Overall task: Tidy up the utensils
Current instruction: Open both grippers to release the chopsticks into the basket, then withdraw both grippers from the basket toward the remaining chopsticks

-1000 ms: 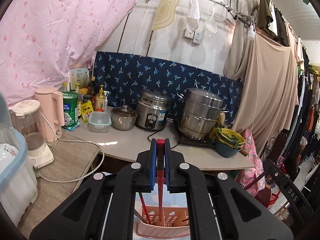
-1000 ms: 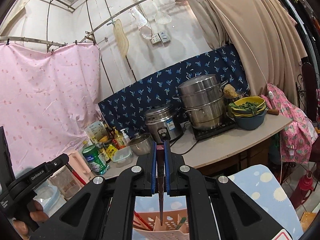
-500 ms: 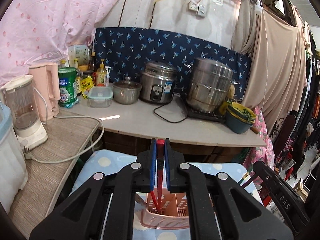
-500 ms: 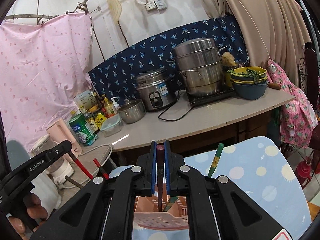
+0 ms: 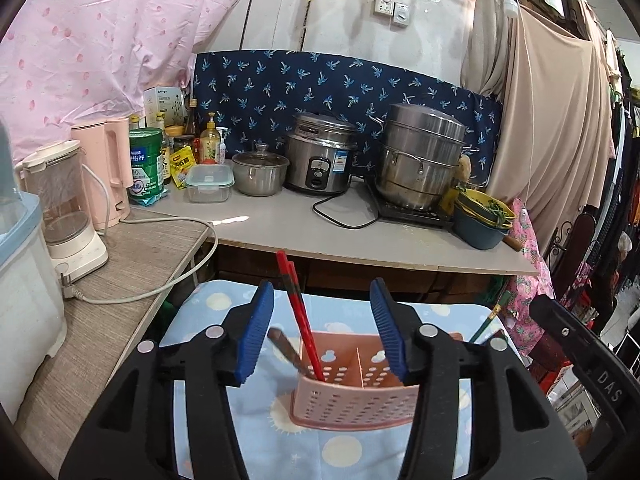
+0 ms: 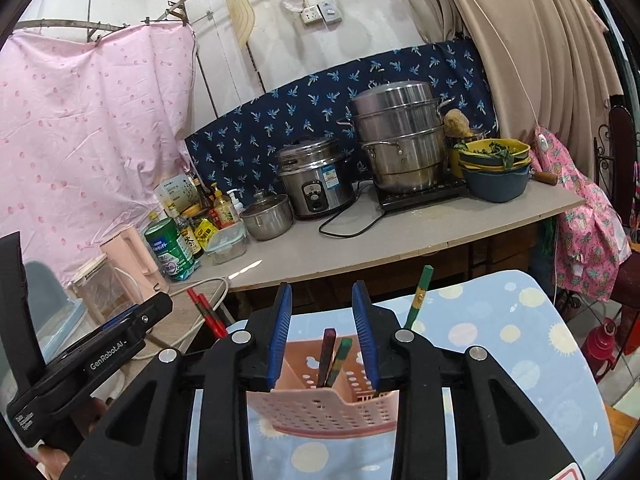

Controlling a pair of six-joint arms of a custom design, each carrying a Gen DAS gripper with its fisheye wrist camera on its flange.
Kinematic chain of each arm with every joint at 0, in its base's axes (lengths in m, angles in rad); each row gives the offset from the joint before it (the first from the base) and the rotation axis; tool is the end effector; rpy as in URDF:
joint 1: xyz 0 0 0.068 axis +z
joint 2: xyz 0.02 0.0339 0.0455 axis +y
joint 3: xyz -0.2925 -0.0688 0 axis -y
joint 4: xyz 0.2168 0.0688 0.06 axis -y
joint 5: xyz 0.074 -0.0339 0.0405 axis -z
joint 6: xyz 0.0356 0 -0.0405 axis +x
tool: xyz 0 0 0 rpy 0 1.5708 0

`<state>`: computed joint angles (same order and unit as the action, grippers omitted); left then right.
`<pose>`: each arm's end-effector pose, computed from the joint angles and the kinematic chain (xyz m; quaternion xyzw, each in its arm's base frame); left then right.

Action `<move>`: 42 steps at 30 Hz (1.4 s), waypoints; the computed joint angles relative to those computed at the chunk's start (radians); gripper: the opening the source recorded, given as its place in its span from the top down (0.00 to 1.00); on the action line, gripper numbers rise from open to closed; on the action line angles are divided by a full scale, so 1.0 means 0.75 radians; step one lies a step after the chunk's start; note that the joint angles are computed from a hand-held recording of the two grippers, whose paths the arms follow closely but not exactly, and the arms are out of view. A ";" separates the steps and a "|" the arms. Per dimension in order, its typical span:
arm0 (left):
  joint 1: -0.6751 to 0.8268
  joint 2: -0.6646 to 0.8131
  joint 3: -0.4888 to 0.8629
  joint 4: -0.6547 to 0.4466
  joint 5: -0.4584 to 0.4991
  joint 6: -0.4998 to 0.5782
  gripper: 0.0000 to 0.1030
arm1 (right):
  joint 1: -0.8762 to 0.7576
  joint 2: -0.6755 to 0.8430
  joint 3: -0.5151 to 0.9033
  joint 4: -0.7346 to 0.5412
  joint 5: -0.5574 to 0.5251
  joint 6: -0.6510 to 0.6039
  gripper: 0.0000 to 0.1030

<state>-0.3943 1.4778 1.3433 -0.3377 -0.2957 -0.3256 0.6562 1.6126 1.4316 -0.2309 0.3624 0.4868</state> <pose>0.2920 -0.1103 0.3860 -0.0479 0.8457 -0.0643 0.5276 0.2887 0.2063 0.3828 0.0287 0.8285 0.1645 0.5346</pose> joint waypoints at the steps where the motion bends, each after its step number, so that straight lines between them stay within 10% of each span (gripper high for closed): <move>1: -0.009 -0.023 -0.018 -0.005 -0.009 0.001 0.53 | 0.015 -0.027 -0.025 -0.002 0.011 0.000 0.69; 21: -0.309 -0.576 -0.577 -0.252 -0.233 -0.143 0.48 | 0.549 -0.437 -0.556 -0.163 0.396 0.263 0.61; 42: -1.006 -0.775 -1.055 -0.617 -0.435 -0.948 0.48 | 1.298 -0.058 -0.731 -0.524 0.578 1.151 0.61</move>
